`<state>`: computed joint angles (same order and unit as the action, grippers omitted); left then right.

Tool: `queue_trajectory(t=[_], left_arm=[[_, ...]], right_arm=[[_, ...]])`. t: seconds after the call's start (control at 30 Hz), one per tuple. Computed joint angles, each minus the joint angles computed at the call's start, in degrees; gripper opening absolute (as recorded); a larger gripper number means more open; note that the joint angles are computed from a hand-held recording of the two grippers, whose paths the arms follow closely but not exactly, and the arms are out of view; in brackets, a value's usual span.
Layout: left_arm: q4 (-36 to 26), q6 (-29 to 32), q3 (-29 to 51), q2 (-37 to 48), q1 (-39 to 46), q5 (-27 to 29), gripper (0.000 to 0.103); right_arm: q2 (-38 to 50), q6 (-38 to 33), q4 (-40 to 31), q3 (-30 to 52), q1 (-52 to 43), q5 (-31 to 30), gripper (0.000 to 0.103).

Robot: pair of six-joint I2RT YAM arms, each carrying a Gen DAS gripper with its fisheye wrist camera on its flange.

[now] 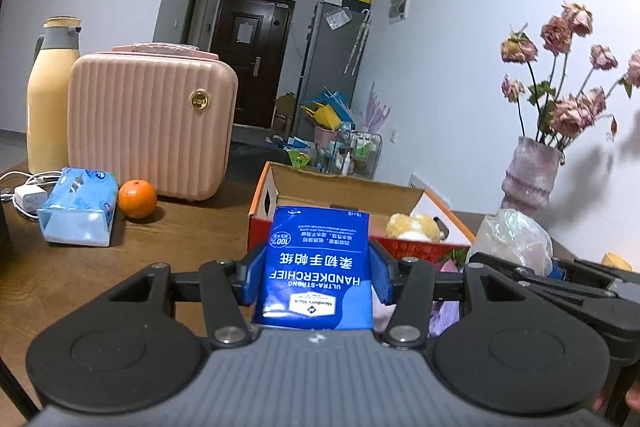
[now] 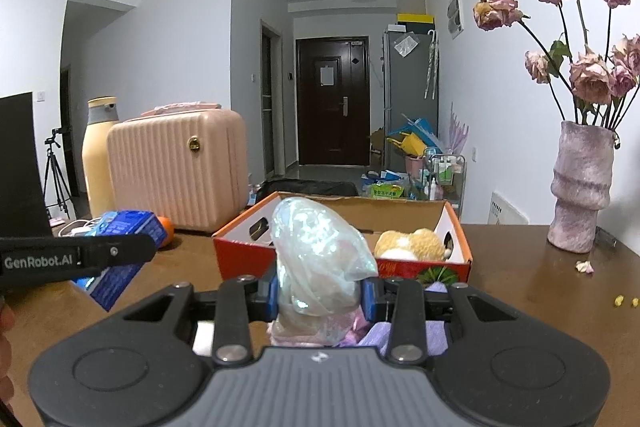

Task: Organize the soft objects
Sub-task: 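Carry the plastic bag and handkerchief pack toward the red box with both grippers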

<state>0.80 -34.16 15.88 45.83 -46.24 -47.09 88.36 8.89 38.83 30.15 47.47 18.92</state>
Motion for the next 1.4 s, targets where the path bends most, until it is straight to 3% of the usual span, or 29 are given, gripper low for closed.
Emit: queue_trajectory(t=[0.63,1.07,1.4], left_arm=[[21.6,8.2,6.9,19.6,13.1,9.7,0.053],[28.5,9.7,14.7,33.4,20.6,16.0,0.053],[28.4,10.8,22.8,42.8,25.0,19.8,0.053]], right_arm=[[8.1,-2.3,-3.3,13.2,-8.4,-6.6,0.037],[17.7,-2.9,-7.8,25.8,-12.5,-10.1,0.037],[25.1,-3.2,-14.0,36.3,-15.6,-11.8,0.037]])
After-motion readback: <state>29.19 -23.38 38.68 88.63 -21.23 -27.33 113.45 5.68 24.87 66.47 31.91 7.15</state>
